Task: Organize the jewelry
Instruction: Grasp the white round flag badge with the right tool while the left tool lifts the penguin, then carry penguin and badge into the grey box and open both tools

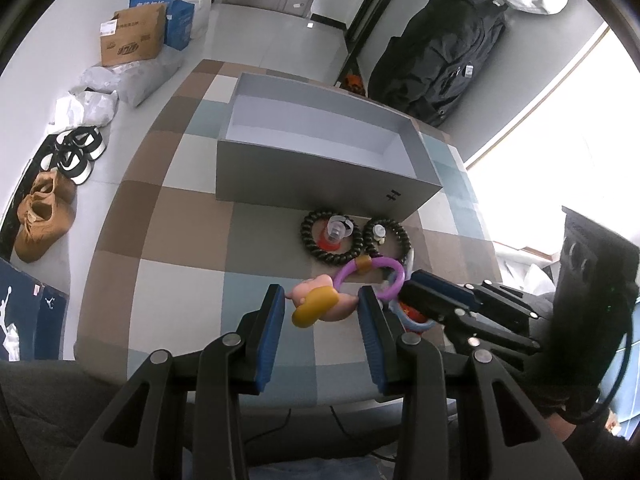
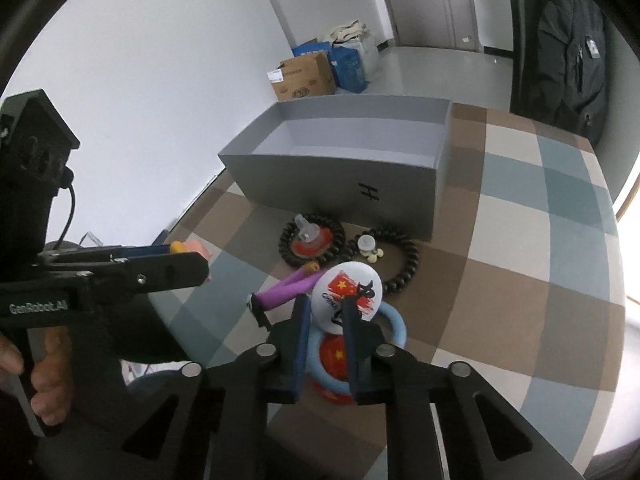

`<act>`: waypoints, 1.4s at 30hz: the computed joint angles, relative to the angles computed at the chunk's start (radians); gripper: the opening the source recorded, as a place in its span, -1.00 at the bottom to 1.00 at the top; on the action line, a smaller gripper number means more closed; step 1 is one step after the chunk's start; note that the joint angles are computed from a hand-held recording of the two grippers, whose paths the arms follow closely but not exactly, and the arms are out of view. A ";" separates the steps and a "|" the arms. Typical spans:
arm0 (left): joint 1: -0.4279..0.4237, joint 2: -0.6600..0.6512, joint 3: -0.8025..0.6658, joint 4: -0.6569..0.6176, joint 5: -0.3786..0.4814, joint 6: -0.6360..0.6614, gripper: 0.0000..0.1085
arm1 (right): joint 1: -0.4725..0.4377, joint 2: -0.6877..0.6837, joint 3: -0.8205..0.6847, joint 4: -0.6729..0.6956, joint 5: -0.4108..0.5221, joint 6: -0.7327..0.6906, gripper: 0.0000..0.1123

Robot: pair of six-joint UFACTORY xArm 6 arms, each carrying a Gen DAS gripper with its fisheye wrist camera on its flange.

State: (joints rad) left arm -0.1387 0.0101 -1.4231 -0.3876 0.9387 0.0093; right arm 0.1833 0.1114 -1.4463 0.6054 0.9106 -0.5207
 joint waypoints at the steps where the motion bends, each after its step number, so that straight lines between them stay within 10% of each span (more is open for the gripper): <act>1: -0.001 0.001 -0.001 0.003 0.000 -0.007 -0.42 | 0.000 -0.004 0.003 0.000 -0.005 -0.001 -0.79; 29: -0.025 0.041 -0.081 0.051 -0.060 -0.079 -0.42 | -0.085 -0.011 -0.030 0.112 -0.028 0.074 -0.96; 42: -0.022 0.261 -0.419 0.079 0.054 -0.101 -0.42 | -0.091 0.183 -0.371 0.177 0.059 0.081 -0.96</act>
